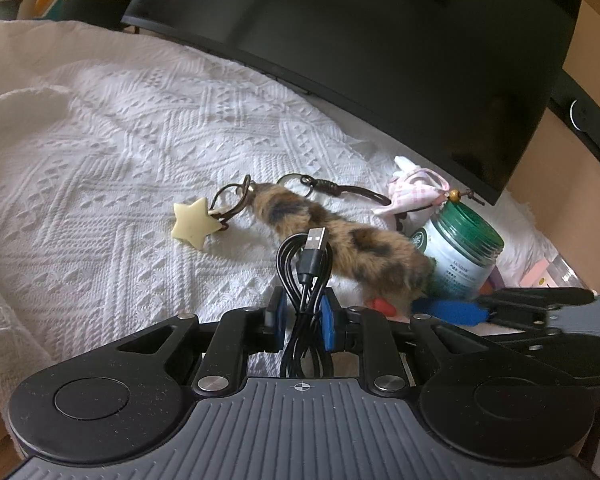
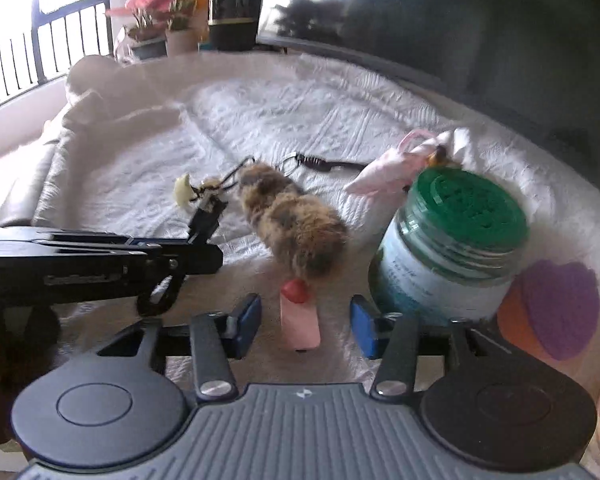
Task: Organize soft objects
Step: 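Grasp the small pink item with the right gripper while the left holds the cable, then carry cable and pink item over the pink box and open both grippers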
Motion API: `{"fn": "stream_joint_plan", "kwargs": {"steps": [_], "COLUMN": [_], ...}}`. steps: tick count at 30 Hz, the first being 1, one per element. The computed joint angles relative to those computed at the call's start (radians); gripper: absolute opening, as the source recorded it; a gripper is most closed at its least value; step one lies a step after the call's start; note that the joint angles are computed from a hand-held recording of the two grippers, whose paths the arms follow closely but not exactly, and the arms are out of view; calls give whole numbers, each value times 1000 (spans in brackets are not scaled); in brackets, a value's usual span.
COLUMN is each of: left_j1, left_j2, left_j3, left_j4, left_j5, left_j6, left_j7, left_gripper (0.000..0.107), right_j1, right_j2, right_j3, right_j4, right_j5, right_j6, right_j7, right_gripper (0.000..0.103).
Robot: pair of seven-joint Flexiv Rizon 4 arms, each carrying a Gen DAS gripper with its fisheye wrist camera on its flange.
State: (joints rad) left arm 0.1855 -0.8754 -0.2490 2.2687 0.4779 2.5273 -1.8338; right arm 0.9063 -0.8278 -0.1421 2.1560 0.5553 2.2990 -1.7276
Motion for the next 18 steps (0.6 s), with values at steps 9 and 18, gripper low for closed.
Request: {"fn": "stream_joint_plan", "kwargs": {"steps": [9,18], "left_j1": [-12,-120], "left_j2": [72,251], "left_j3": [-15,-10], "left_j4": [3,-93], "left_j5": [12,-74], "left_j6": [-14,-139], "left_j7": [12,62], "left_gripper": [18,16], "right_j1": [-2,-17], "right_j2": [100,302], "right_j3": [25,55], "right_j4": [100,193], "right_j5": [-33,78], "right_j6": [23,138], "right_j7": [-25,-163], "right_gripper": [20,20]}}
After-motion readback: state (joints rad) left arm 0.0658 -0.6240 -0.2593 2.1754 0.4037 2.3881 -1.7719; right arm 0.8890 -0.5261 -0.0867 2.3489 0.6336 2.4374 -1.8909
